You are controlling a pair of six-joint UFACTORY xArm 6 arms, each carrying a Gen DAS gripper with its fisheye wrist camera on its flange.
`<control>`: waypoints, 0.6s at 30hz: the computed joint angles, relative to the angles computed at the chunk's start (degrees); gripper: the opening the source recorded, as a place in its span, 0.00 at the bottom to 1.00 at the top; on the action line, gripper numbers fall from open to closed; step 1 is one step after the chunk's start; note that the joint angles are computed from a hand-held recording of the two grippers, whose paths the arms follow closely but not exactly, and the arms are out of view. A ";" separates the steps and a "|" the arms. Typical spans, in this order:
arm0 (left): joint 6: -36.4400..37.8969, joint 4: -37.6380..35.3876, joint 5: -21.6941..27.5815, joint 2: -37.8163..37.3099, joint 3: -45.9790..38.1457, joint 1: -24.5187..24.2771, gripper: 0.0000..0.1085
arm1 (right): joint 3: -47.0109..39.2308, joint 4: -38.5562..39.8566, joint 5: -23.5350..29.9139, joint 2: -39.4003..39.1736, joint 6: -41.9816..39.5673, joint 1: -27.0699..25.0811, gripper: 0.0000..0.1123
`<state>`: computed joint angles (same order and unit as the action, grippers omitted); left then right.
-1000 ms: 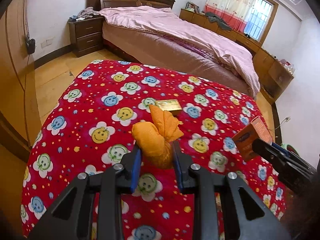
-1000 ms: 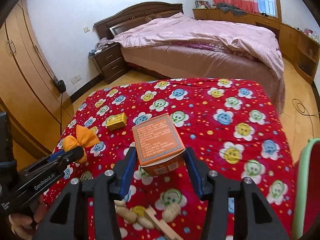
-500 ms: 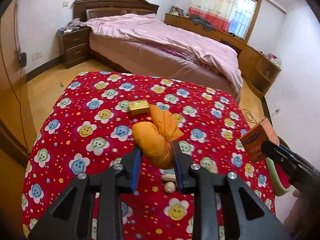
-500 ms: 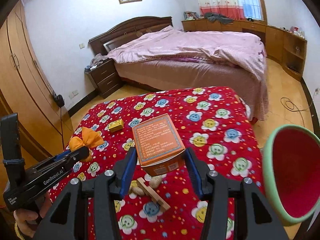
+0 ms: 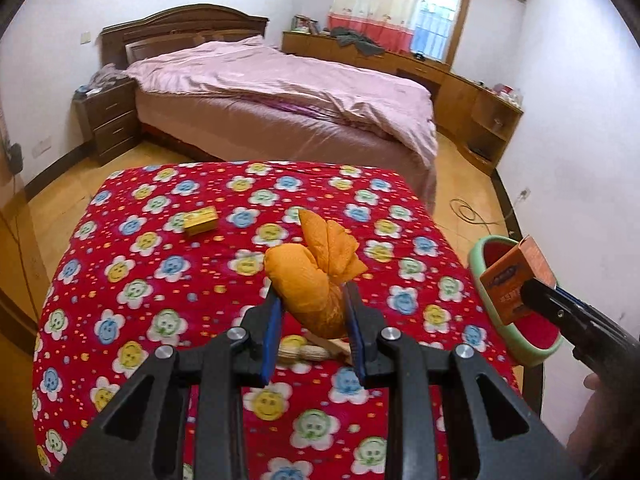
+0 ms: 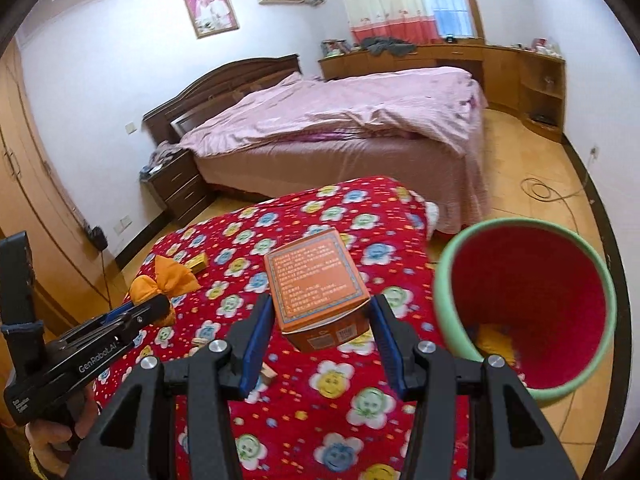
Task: Collect trash
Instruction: 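Carry the orange cloth with the left tool while the right carries the orange box over the bin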
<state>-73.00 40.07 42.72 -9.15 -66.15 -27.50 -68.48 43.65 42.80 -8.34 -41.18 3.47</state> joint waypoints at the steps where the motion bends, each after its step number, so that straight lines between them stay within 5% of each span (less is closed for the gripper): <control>1: 0.28 -0.16 -0.09 0.60 -0.62 -0.28 0.27 | 0.16 -0.08 -0.04 -0.19 0.16 -0.58 0.46; 18: 12.40 -6.49 -0.37 17.60 -19.13 -5.54 0.27 | -0.30 0.86 0.21 1.56 0.40 -11.93 0.46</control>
<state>-60.60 33.58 42.35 8.46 -85.28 -33.04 -68.78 44.51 43.01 -6.78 -40.78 -8.46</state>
